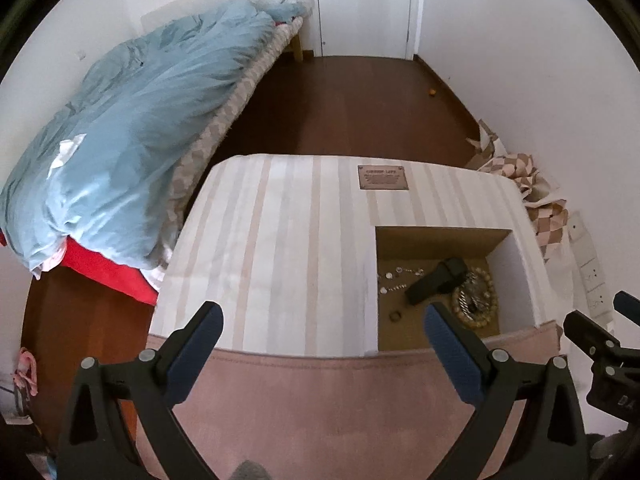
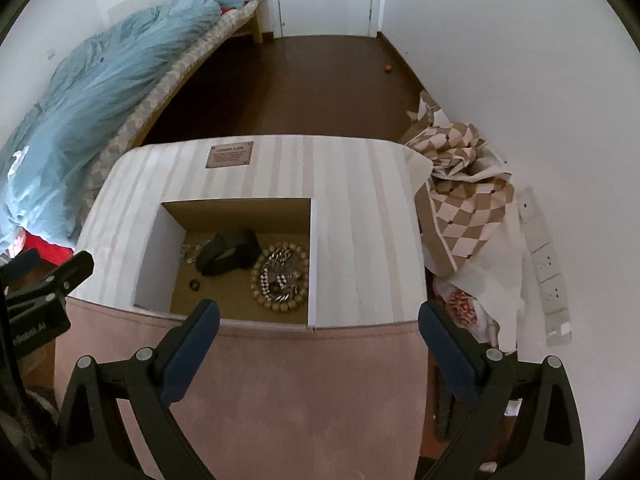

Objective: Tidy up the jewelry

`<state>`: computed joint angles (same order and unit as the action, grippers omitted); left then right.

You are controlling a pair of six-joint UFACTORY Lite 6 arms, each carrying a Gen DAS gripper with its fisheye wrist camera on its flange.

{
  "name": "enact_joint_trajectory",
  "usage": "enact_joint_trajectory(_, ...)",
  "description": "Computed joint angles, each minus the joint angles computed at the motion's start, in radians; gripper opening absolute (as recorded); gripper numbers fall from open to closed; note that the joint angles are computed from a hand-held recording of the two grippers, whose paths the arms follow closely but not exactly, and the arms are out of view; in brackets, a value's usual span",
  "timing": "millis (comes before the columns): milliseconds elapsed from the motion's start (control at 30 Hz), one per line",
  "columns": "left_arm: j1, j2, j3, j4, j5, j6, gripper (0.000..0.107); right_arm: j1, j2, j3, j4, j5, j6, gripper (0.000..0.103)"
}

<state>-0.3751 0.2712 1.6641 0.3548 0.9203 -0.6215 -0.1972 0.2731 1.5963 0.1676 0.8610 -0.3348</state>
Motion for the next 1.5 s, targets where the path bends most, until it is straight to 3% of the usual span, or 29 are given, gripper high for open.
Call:
enact_joint_trajectory(167,-0.084,-0.163,-0.068,0.055,0.061,-0.074,0.102,-0.032,-0.213,-0.108,0.017,0.032,-0.025,0.101)
enact_joint_trajectory(333,-0.207,-0.316,-0.073,0.128,0.175,-0.153,0.102,-0.126,-0.415,-0.122,0.086,0.139,-0.109,0.101)
enact_joint_trajectory(500,-0.409,-0.402,0.025,0.238,0.373,-0.246,0.102,-0.272,-0.553,-0.035,0.187,0.295,-0.225,0.102)
enact_joint_trajectory(800,-0.722,-0.382,0.276,0.403,0.692,-0.367,0.102,-0.788,-0.56,0.282,0.536,0.682,-0.478,0.103)
enact_joint_trajectory(1033,-0.868,-0.344,0.398,0.501,0.833,-0.389,0.102,-1.049,-0.513,0.424,0.69,0.883,-0.548,0.103)
enact_joint_trajectory(1233,-0.885,-0.346,0.409,0.492,0.851,-0.392,0.102,-1.015,-0.527,0.402,0.651,0.879,-0.547,0.103)
enact_joint_trajectory(1500,-0.698,-0.334,0.381,0.358,0.734,-0.331,0.102,-0.666,-0.555,0.271,0.424,0.662,-0.399,0.103)
